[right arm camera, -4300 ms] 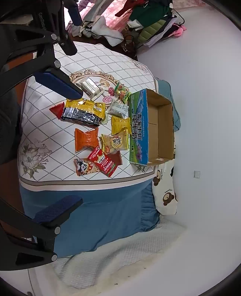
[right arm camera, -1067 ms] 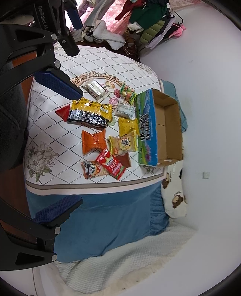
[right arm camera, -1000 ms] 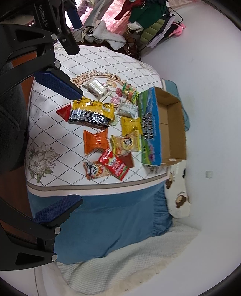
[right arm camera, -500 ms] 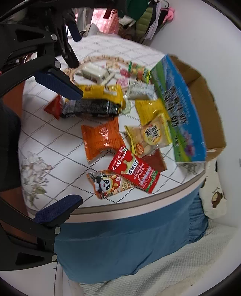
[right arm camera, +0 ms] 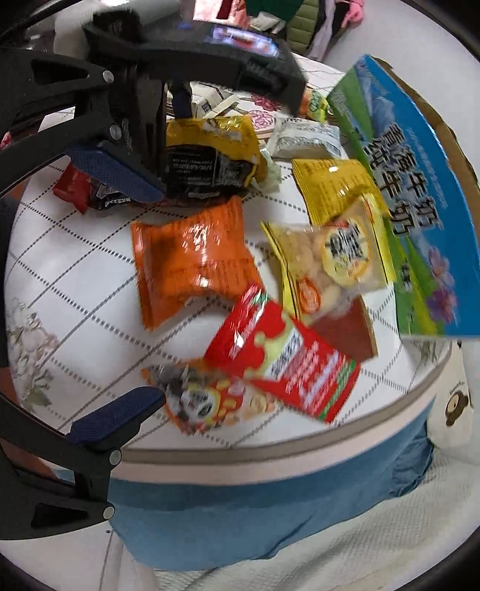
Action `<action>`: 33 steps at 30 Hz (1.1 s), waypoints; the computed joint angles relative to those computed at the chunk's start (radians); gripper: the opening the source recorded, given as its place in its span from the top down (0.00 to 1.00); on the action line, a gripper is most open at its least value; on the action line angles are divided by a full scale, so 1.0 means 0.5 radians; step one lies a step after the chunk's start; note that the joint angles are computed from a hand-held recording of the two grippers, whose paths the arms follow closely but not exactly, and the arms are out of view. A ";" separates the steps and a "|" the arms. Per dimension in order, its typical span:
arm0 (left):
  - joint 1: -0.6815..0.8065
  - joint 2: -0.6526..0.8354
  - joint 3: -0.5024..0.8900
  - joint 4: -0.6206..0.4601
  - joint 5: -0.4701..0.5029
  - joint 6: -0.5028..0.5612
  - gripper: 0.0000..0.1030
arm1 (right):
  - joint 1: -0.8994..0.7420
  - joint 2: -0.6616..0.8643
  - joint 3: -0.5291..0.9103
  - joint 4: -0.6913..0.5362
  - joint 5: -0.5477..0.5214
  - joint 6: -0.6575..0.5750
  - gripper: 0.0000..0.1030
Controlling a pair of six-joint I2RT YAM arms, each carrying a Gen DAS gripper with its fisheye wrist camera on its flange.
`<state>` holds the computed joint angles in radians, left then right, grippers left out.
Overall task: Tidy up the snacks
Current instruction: 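Grasp the yellow-black biscuit bag with the left tool while the right tool grasps the orange chip bag, then carry both bags into the cardboard box and open both tools to release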
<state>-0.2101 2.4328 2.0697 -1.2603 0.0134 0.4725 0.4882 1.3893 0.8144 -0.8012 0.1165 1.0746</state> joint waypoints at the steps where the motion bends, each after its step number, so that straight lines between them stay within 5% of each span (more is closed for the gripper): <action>1: 0.043 0.015 0.053 -0.017 0.009 -0.030 0.18 | -0.001 0.064 0.015 0.038 -0.005 -0.010 0.03; 8: 0.190 0.295 0.438 -0.313 0.134 -0.048 0.15 | -0.074 0.476 0.094 0.309 -0.066 -0.053 0.22; 10: 0.189 0.221 0.270 -0.196 0.112 -0.002 0.13 | -0.091 0.603 0.128 0.350 -0.100 -0.060 0.37; 18: 0.129 -0.071 -0.383 0.254 0.111 0.017 0.13 | 0.054 0.689 0.145 0.316 -0.204 0.097 0.43; 29: 0.158 -0.438 -0.911 0.526 0.183 0.019 0.20 | 0.203 0.569 -0.075 0.504 -0.112 0.482 0.35; 33: 0.178 -0.606 -1.083 0.576 0.209 0.051 0.20 | 0.289 0.532 -0.124 0.523 -0.072 0.533 0.49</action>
<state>-0.1211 2.1300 1.5283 -0.9722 0.1177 0.4982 0.6325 1.6555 0.7523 -0.5397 0.0803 1.3409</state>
